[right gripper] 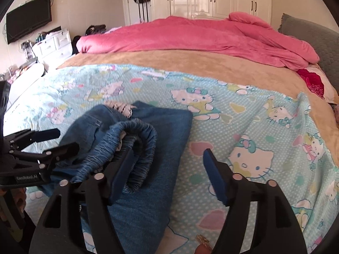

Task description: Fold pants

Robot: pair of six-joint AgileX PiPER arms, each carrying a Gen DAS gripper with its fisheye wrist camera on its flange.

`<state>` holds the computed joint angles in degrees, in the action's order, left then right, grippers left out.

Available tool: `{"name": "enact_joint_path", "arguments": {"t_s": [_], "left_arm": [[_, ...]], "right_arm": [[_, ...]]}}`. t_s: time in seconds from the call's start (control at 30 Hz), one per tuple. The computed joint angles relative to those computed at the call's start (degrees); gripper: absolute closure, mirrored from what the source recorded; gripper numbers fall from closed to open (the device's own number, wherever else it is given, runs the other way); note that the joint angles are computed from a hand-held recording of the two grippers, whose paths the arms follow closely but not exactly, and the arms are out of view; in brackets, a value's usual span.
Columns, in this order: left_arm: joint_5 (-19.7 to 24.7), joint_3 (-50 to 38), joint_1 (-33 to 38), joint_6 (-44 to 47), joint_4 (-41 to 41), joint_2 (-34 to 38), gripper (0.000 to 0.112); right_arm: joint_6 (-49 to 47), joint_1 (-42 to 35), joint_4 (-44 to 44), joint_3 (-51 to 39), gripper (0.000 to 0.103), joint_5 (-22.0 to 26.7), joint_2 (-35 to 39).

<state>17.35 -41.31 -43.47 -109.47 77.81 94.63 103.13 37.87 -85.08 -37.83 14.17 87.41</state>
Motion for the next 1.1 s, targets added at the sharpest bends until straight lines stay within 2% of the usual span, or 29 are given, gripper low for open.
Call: {"name": "enact_joint_path", "arguments": {"t_s": [0.1,0.17,0.3,0.5,0.7,0.97,1.1], "left_arm": [[1.5,0.7,-1.0,0.0,-0.6,-1.8,0.030],[3.2,1.0,-1.9,0.3,-1.6,-3.0,0.019],[6.7,2.6,-4.3,0.4,-3.3,-7.2,0.019],[14.3,5.5,-11.1,-0.4,-5.5,-13.6,0.019],[21.5,7.3,-19.5,-1.5,-8.6,-18.1,0.019],[31.1,9.5,-30.7,-4.9,-11.0,-21.9,0.019],[32.7,11.2,-34.5,-8.2,-12.2,-22.4,0.019]], "right_arm": [[1.8,0.5,-0.9,1.5,0.018,0.9,-3.5],[2.0,1.5,-0.6,2.2,0.010,2.5,-5.3],[1.7,4.5,1.4,4.2,0.005,6.9,-10.5],[-0.9,11.3,6.3,7.3,0.005,13.3,-18.0],[-2.1,23.4,11.9,9.9,0.005,24.7,-24.5],[2.3,39.4,17.1,12.8,0.005,38.8,-27.8],[5.9,42.9,19.0,14.5,0.005,40.2,-27.2]]}}
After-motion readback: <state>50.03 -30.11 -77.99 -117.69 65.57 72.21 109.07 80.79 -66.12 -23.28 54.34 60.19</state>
